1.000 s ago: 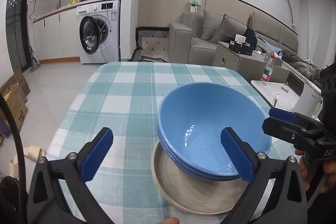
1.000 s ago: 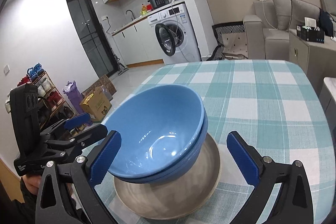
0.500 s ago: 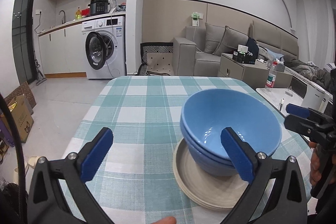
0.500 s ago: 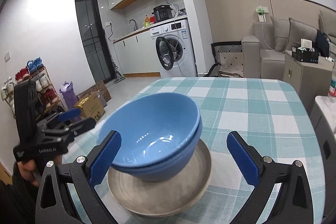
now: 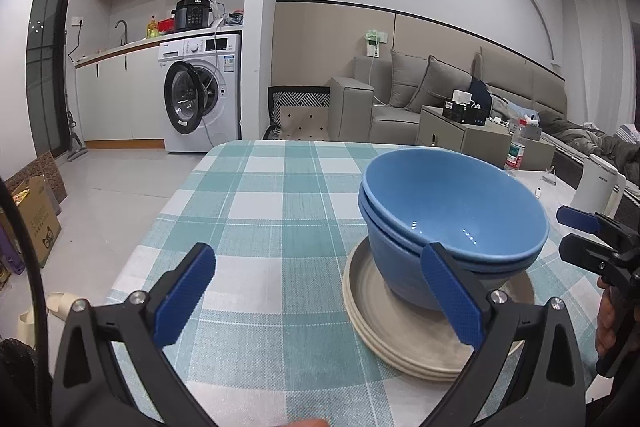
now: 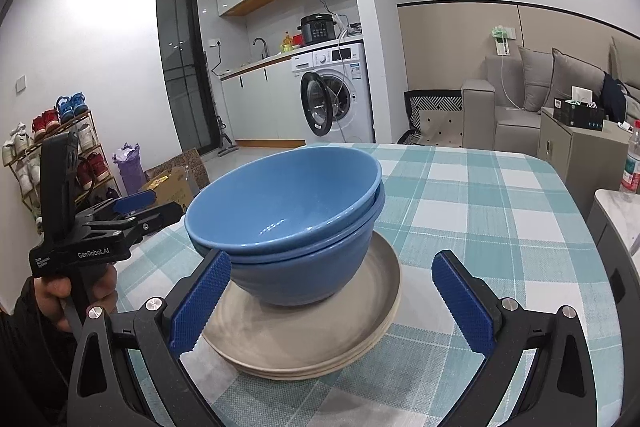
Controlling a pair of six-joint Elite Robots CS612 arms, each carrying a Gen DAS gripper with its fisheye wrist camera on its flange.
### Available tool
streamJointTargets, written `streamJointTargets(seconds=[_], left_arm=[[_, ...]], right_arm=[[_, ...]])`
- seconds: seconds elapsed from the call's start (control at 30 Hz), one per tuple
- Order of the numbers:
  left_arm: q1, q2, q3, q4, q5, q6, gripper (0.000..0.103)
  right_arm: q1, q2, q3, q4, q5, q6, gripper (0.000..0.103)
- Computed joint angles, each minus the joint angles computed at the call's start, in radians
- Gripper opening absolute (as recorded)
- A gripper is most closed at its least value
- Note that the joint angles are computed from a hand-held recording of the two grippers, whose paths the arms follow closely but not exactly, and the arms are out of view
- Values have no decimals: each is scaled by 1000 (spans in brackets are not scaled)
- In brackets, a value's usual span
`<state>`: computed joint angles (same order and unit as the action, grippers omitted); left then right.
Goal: Organize plates and bowls
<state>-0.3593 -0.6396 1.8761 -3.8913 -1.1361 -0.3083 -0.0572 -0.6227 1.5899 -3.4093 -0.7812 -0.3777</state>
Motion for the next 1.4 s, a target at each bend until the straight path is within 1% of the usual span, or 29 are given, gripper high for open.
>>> streamJointTargets(seconds=[0.13, 0.3, 0.4, 0.53, 0.67, 0.77, 1.07, 1.2, 1.4], left_arm=[[-5, 14, -2, -38, 0, 31, 103], [-3, 23, -5, -66, -13, 44, 103], [-2, 31, -10, -75, -21, 52, 103], [-9, 40, -11, -91, -8, 74, 103], [-6, 43, -12, -118, -24, 81, 103], [-4, 43, -12, -120, -30, 73, 103], [-2, 42, -10, -122, -35, 61, 103], [-1, 41, -10, -114, -39, 56, 103], [2, 42, -15, -107, -47, 60, 103]], right_arm=[[0, 5, 5, -21, 10, -12, 102], [2, 8, 12, -46, 6, -29, 102], [4, 15, 10, -62, -6, -23, 102], [6, 22, 10, -87, -17, -15, 102], [7, 25, 12, -94, -11, -14, 102], [11, 26, 14, -101, -28, -19, 102], [10, 28, 16, -109, 1, -41, 102], [12, 27, 15, -99, -10, -39, 102], [11, 27, 12, -88, -2, -43, 102]])
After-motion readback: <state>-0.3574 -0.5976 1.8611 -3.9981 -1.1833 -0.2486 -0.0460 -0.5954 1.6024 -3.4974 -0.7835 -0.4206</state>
